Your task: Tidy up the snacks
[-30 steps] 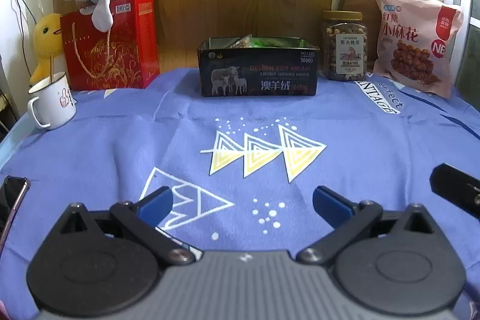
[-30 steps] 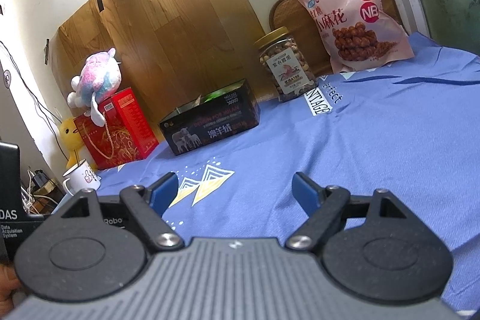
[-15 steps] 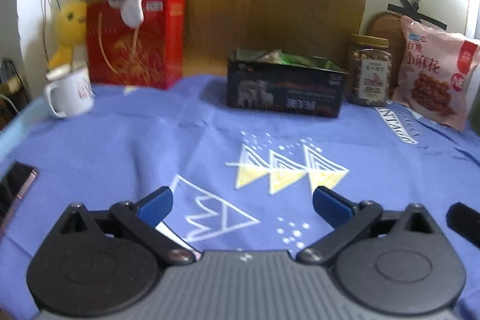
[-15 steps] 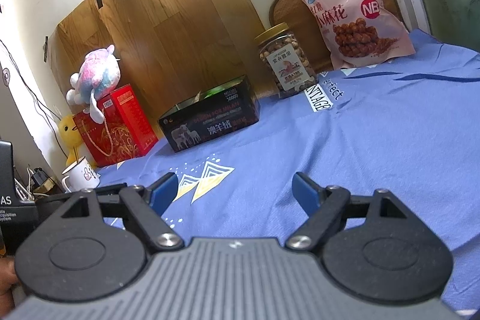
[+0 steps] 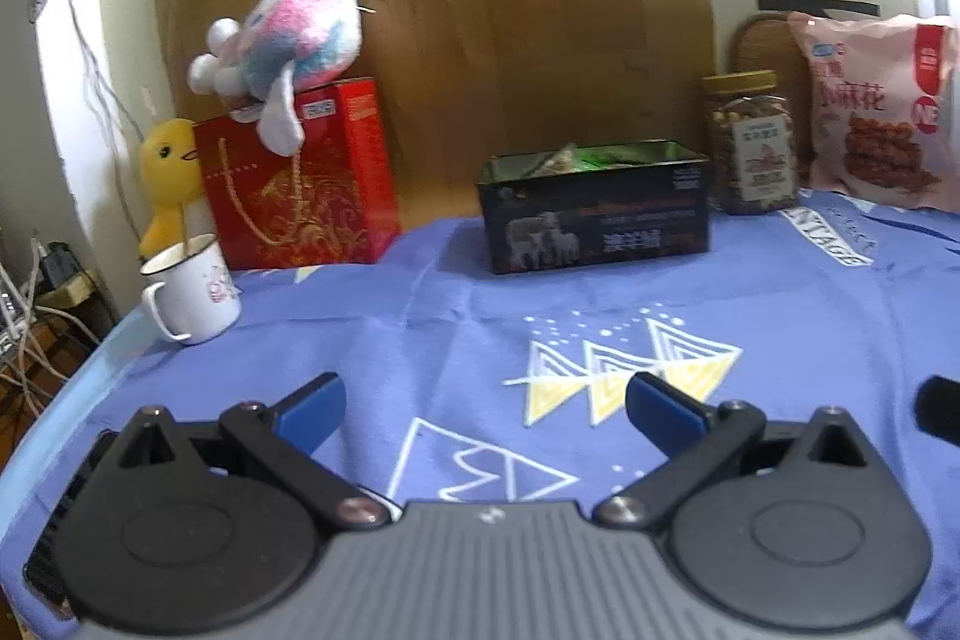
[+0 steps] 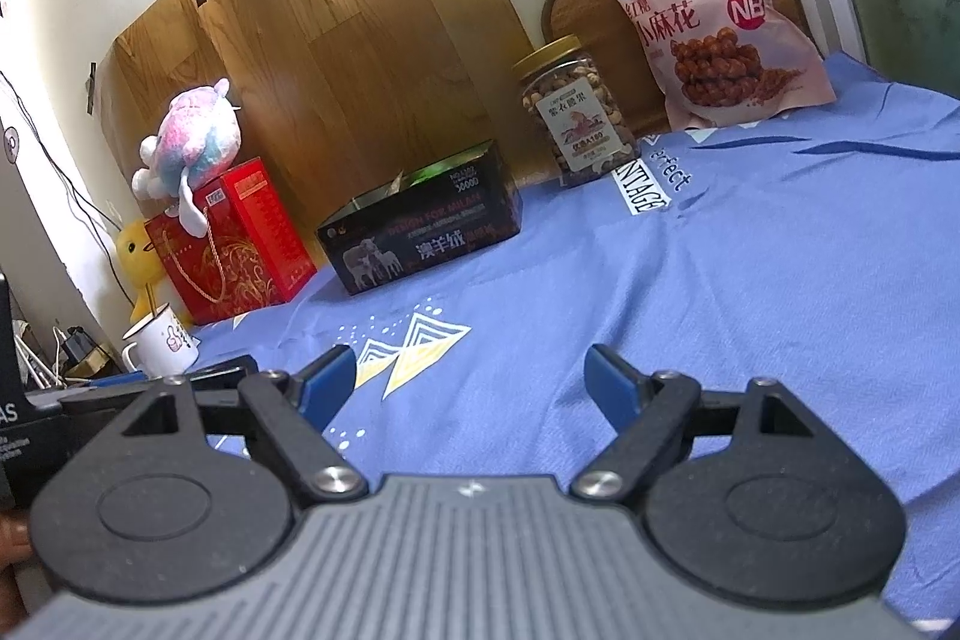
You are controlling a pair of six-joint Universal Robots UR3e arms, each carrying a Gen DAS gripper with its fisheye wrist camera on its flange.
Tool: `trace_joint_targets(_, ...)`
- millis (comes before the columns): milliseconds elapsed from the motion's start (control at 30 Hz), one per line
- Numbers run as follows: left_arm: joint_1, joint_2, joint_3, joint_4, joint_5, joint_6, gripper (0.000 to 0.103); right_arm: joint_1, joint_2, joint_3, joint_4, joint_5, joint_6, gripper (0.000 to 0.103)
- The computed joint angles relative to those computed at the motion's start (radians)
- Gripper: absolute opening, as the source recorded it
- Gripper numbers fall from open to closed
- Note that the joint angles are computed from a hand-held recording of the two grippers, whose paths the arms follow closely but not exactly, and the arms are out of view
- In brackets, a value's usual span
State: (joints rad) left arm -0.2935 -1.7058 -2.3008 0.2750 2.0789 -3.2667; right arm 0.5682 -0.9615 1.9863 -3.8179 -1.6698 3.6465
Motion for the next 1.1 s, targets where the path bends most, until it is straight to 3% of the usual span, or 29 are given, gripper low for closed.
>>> trace_joint_targets(100, 0.004, 0.010, -0.011, 0.012, -0.040, 0.032, 0.103, 0.000, -0.008, 0.008, 0.014, 0.003, -0.009, 0.085)
trace_joint_targets(333, 0.053, 0.062, -0.029, -0.035, -0.126, -0.011, 0.103, -0.001, -0.018, 0.036, -0.005, -0.019, -0.005, 0.085)
trace_joint_targets(600, 0.053, 0.061, -0.037, -0.042, -0.100, -0.017, 0.103, 0.008, -0.023, 0.028, 0.016, -0.035, -0.024, 0.085)
trace_joint_targets(800, 0.097, 0.118, -0.057, -0.093, -0.199, -0.026, 0.103, 0.004, -0.042, 0.036, 0.024, -0.052, -0.053, 0.085)
trace_joint_targets(933, 0.074, 0.108, -0.058, -0.082, -0.186, -0.014, 0.103, 0.002, -0.042, 0.048, 0.014, -0.056, -0.050, 0.085)
trace_joint_targets(1100, 0.074, 0.130, -0.043, -0.093, -0.212, 0.016, 0.103, -0.041, -0.097, 0.040, 0.070, 0.029, -0.106, 0.085)
